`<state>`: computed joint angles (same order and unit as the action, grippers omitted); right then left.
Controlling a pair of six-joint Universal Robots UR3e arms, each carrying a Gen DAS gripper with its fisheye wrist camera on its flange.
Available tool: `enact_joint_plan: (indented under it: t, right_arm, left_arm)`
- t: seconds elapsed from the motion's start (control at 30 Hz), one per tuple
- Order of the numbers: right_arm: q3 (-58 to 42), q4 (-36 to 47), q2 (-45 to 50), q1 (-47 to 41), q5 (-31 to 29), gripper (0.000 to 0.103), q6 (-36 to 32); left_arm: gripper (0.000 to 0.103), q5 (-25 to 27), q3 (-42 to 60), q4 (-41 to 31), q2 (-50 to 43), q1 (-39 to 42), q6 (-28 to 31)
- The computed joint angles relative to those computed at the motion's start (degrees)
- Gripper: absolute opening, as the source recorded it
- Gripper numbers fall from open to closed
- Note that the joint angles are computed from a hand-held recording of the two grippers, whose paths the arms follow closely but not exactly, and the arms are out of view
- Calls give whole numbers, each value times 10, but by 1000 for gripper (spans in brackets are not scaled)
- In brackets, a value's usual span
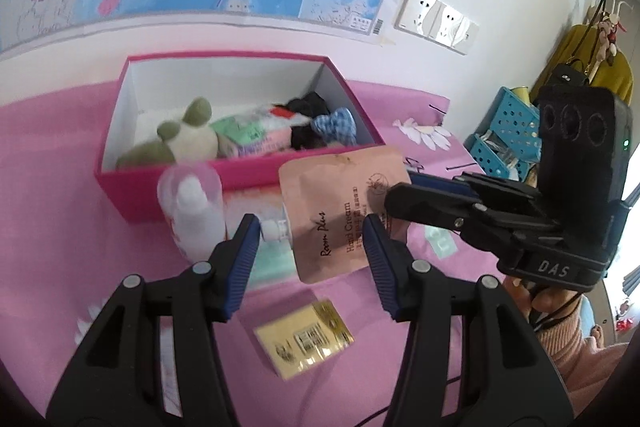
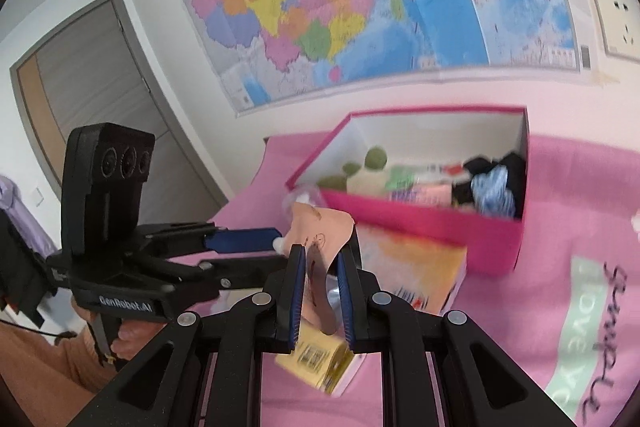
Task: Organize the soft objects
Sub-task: 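Carry the hand-cream pouch with the right gripper over the pink box, then open the right gripper to drop the pouch into the box, then move the right gripper to the yellow tissue pack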
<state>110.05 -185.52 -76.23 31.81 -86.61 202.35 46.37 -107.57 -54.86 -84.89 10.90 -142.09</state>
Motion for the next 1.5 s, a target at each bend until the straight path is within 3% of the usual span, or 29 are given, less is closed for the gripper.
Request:
enact_joint_plan:
  t: [0.3,0.57,0.9,1.03,1.23,1.5]
  right_arm:
    - [-63,23,20,-40,15,16,-28]
    - [-120,46,57,-76,34,16,-44]
    - [-206,85,138,-97,26,16,-84]
    - [-243,136,168,-88,-7,18,-94]
    - [-186,101,136,-97,-1,22,-69]
    - [-81,58,52,-85,13,32,-66]
  left_arm:
    - [55,21,127,14,-97,-41,-56]
    - [55,91,237,55,-194,-92,-118]
    - [53,148,335,49,-287,-121,-150]
    - [53,149,315,69,-279,-117,-153]
    - [53,135,239,121,-231,-98,-144]
    - [53,33,79,135,-90,-19,-70]
